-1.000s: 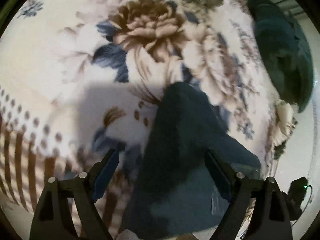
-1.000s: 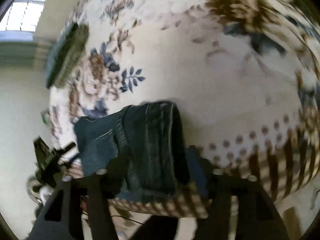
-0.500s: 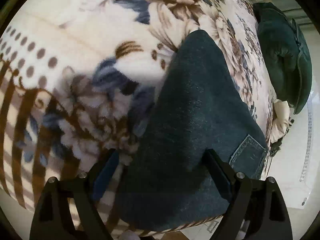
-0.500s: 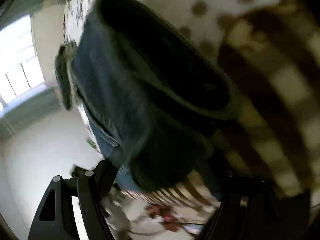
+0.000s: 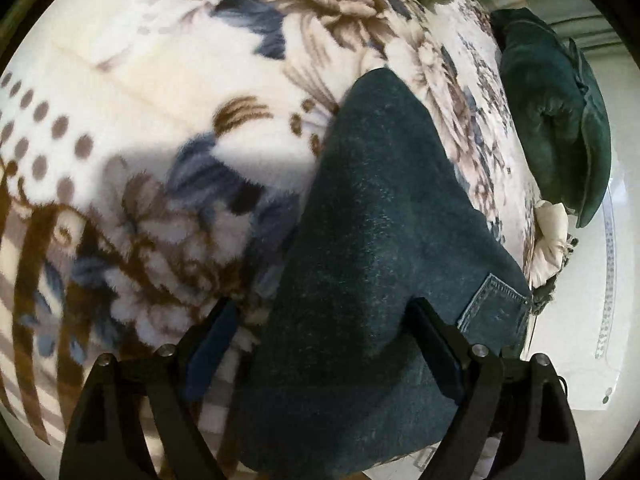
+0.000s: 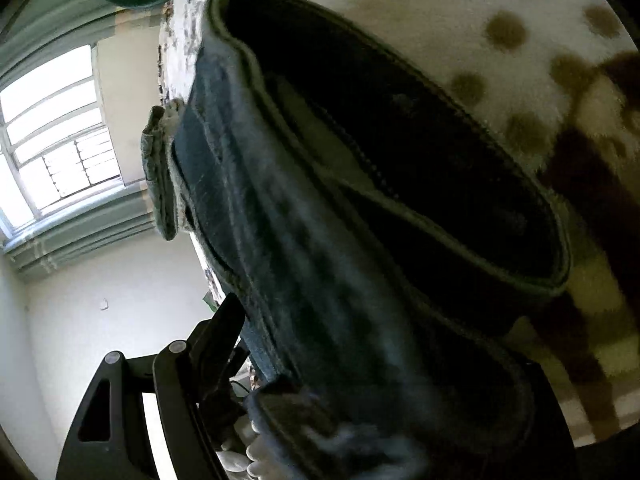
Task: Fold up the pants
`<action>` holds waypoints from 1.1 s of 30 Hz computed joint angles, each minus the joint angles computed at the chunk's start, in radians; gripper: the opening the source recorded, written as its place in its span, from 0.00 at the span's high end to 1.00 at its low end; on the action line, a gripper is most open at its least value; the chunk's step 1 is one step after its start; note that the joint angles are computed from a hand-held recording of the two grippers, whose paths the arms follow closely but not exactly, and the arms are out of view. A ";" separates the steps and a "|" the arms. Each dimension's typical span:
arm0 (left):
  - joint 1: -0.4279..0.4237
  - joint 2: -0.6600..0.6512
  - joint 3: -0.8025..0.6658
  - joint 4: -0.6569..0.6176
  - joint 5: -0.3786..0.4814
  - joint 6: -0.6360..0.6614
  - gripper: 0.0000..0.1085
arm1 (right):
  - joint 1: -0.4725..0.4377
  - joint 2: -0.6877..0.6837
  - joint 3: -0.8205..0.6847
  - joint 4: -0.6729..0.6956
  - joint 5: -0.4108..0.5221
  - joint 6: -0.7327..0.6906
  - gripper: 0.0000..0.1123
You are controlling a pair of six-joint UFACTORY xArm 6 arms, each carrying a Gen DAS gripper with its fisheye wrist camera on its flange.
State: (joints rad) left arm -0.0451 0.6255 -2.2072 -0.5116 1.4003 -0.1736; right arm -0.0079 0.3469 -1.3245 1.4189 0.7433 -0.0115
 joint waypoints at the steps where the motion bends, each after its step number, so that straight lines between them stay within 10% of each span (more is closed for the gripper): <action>1: 0.000 0.005 -0.006 -0.001 0.003 -0.001 0.21 | 0.006 -0.005 0.001 -0.043 0.016 0.014 0.30; 19: -0.010 0.047 -0.044 -0.022 -0.019 0.024 0.20 | 0.184 0.024 -0.005 0.241 -0.282 -0.066 0.30; 20: -0.013 0.037 -0.032 -0.020 -0.039 0.033 0.25 | 0.190 0.019 -0.003 0.225 -0.289 -0.051 0.37; 21: -0.017 0.022 -0.013 -0.026 -0.064 0.053 0.51 | 0.196 0.011 0.002 0.199 -0.298 -0.034 0.42; 24: -0.038 -0.028 0.039 0.015 -0.119 0.086 0.67 | 0.220 -0.023 0.015 0.130 -0.330 -0.005 0.60; 33: -0.036 -0.050 -0.020 -0.001 -0.106 0.047 0.78 | 0.303 -0.048 -0.027 0.005 -0.406 0.115 0.64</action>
